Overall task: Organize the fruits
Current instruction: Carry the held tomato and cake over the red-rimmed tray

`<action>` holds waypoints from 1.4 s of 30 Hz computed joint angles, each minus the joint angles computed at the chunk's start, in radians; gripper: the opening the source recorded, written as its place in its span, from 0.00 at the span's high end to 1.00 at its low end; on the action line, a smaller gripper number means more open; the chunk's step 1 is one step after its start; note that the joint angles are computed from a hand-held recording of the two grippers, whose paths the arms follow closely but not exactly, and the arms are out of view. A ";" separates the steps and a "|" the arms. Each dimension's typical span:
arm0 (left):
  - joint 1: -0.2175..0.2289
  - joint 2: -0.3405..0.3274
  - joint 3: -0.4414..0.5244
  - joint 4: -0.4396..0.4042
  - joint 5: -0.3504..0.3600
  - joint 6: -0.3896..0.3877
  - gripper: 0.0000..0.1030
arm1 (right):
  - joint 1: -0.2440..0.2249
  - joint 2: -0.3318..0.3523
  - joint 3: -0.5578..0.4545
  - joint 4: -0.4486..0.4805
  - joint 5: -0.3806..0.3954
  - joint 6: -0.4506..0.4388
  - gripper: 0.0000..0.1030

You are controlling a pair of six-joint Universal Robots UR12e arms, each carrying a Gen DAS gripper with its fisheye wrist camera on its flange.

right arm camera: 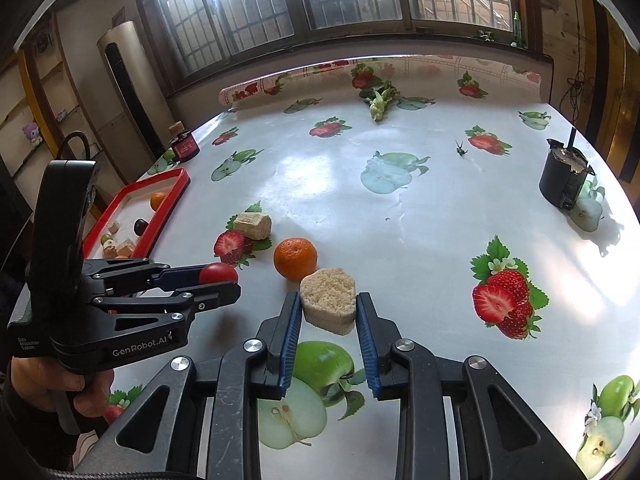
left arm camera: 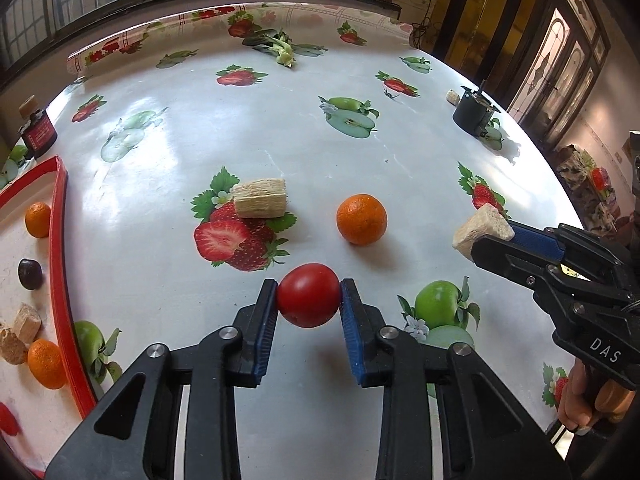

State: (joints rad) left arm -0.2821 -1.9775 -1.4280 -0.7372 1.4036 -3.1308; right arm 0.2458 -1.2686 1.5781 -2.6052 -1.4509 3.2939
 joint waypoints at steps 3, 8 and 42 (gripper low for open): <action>0.009 0.017 -0.021 0.018 0.010 -0.018 0.73 | 0.010 0.004 -0.009 0.000 0.010 -0.012 0.73; 0.022 0.041 -0.050 0.040 0.020 -0.037 0.73 | 0.027 0.017 -0.028 0.006 0.024 -0.032 0.73; 0.126 0.167 -0.204 0.131 0.134 -0.143 0.72 | 0.135 0.125 -0.206 0.076 0.136 -0.163 0.73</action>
State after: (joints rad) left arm -0.1560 -1.8100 -1.6318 -0.6059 1.5374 -3.2741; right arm 0.3808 -1.1439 1.3720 -2.5291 -1.3145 3.1313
